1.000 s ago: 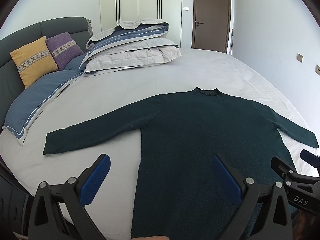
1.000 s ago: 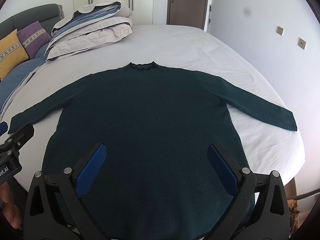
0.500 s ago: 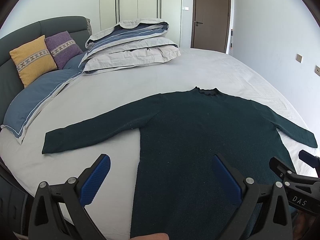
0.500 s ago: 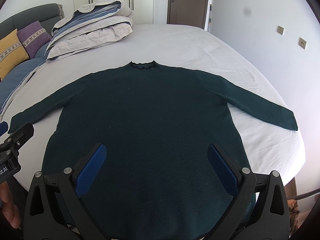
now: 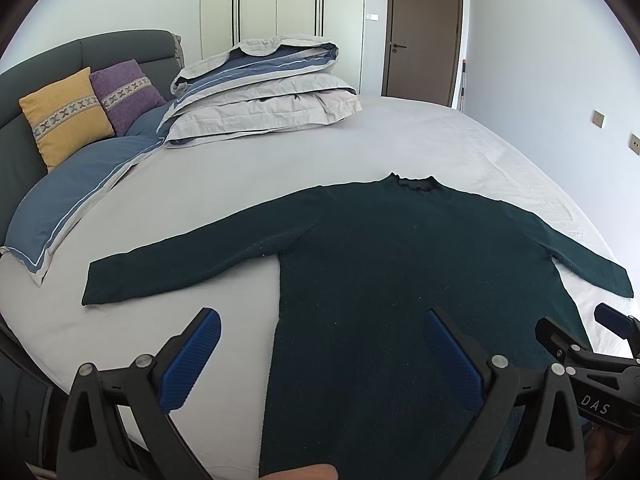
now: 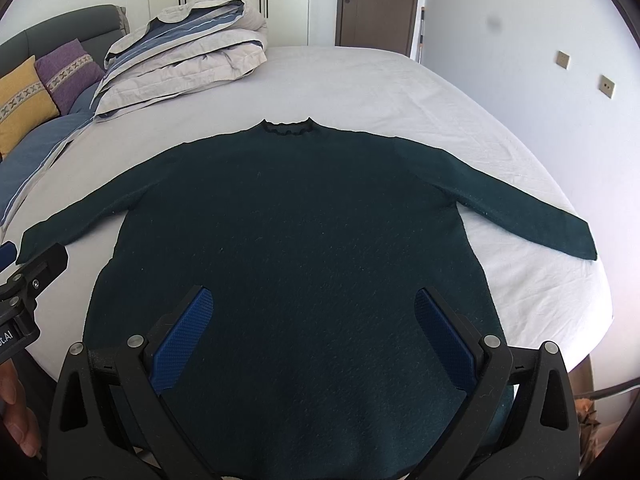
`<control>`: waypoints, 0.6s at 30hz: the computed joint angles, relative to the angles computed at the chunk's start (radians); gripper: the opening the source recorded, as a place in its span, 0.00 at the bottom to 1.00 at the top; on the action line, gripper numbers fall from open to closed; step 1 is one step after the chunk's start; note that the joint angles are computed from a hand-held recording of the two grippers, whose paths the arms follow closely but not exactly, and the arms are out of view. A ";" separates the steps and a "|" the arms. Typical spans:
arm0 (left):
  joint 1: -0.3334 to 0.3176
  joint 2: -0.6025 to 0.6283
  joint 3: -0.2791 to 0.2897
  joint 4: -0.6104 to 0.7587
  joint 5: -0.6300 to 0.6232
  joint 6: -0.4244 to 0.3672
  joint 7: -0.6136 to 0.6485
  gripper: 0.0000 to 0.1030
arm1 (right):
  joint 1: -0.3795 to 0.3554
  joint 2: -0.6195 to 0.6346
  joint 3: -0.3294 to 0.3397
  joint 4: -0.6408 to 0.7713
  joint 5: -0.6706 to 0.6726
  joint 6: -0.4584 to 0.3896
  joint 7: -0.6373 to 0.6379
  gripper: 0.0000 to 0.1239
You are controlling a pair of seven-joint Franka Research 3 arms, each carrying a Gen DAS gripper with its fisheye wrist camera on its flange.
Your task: Fold small clothes
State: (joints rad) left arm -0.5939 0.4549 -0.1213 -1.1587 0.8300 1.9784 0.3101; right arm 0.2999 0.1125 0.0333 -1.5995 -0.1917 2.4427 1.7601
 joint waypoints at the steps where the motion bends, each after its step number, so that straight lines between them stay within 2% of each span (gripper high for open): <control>1: -0.001 -0.001 0.001 -0.001 0.003 0.001 -0.004 1.00 | 0.000 0.000 0.000 -0.001 0.001 0.001 -0.001 0.83; 5: -0.008 -0.008 0.007 -0.022 0.031 0.009 -0.032 1.00 | -0.006 0.000 -0.002 -0.010 0.020 0.011 -0.003 0.83; 9: -0.028 0.011 0.012 -0.015 0.093 0.007 -0.016 1.00 | -0.052 0.019 -0.010 0.002 0.172 0.023 -0.059 0.83; 12: -0.040 0.047 0.019 0.026 0.096 -0.034 0.022 1.00 | -0.118 0.042 -0.037 0.010 0.324 0.074 -0.082 0.83; 14: -0.032 0.047 0.021 0.016 0.087 -0.014 0.027 1.00 | -0.173 0.063 -0.065 0.019 0.412 0.108 -0.057 0.83; 16: -0.033 0.078 0.025 0.057 0.078 -0.034 0.065 1.00 | -0.235 0.094 -0.090 0.035 0.498 0.135 -0.031 0.83; 18: -0.019 0.095 0.021 0.070 0.044 0.001 0.089 1.00 | -0.289 0.132 -0.121 0.052 0.538 0.180 0.025 0.80</control>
State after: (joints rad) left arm -0.6128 0.5499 -0.1002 -1.0886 0.8738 1.9789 0.3990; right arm 0.0108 0.2445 -0.0880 -1.5473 0.3459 2.6227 1.7856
